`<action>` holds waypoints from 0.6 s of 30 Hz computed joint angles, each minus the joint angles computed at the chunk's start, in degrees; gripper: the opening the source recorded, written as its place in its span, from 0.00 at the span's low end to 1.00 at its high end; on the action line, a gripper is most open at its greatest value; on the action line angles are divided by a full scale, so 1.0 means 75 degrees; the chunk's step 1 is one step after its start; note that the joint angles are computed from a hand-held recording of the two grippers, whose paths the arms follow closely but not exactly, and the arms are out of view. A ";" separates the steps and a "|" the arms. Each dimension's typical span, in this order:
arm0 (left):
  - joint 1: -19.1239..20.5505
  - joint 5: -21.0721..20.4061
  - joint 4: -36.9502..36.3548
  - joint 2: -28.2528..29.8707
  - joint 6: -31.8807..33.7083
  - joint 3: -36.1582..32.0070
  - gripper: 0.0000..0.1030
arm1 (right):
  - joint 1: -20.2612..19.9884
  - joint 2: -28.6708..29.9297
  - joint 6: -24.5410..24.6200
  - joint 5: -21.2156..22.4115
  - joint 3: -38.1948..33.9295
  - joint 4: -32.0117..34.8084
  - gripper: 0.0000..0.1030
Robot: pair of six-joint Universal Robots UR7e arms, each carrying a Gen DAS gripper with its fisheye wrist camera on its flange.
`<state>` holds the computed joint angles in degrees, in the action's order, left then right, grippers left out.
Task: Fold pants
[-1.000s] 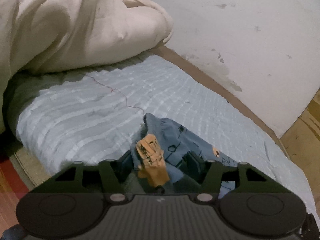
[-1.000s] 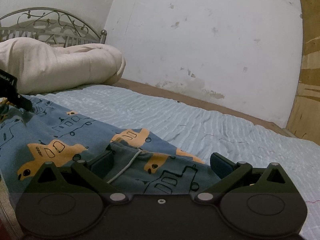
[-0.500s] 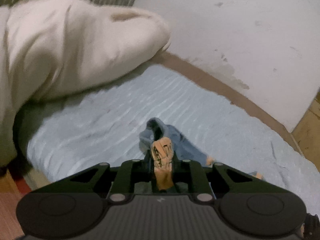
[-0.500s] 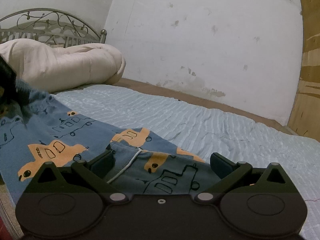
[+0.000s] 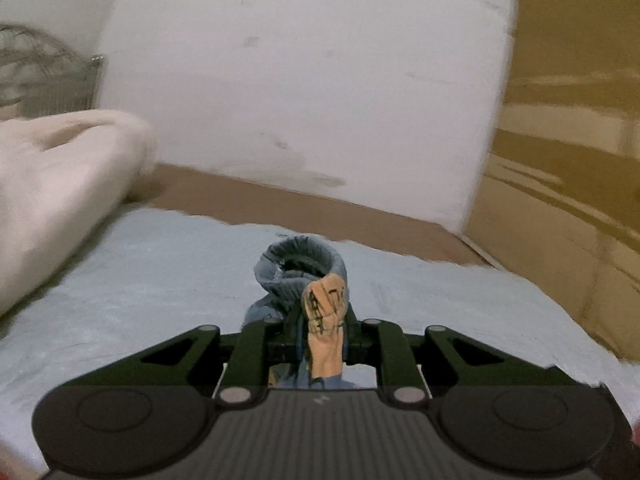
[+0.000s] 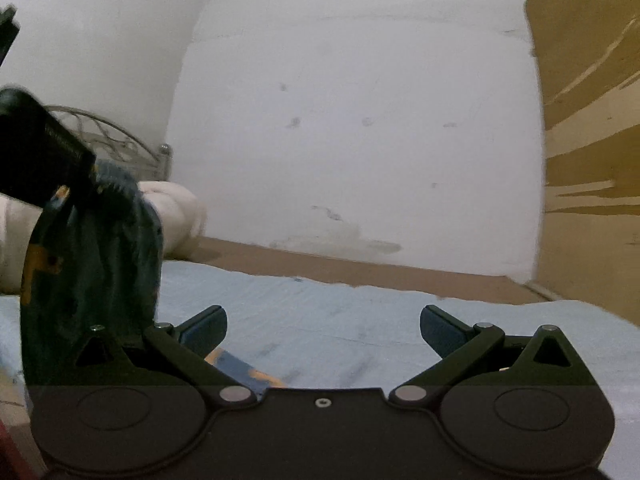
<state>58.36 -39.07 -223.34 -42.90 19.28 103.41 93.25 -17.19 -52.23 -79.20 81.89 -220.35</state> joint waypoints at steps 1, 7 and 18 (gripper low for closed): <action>-0.0059 -0.0080 0.0162 0.0156 0.0095 -0.0126 0.17 | -0.0055 -0.0084 -0.0057 -0.0097 0.0105 -0.0141 0.99; -0.0249 -0.0252 0.0988 0.1128 0.0579 -0.0879 0.17 | -0.0338 -0.0364 0.0147 -0.0935 0.0434 -0.1147 0.99; -0.0004 -0.0722 0.3052 0.1608 -0.0736 -0.1178 0.30 | -0.0626 -0.0242 0.0817 -0.1541 0.0127 -0.1404 0.99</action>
<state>58.33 -44.49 -200.45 -30.84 13.76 94.57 88.55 -19.00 -46.11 -90.75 82.84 -230.88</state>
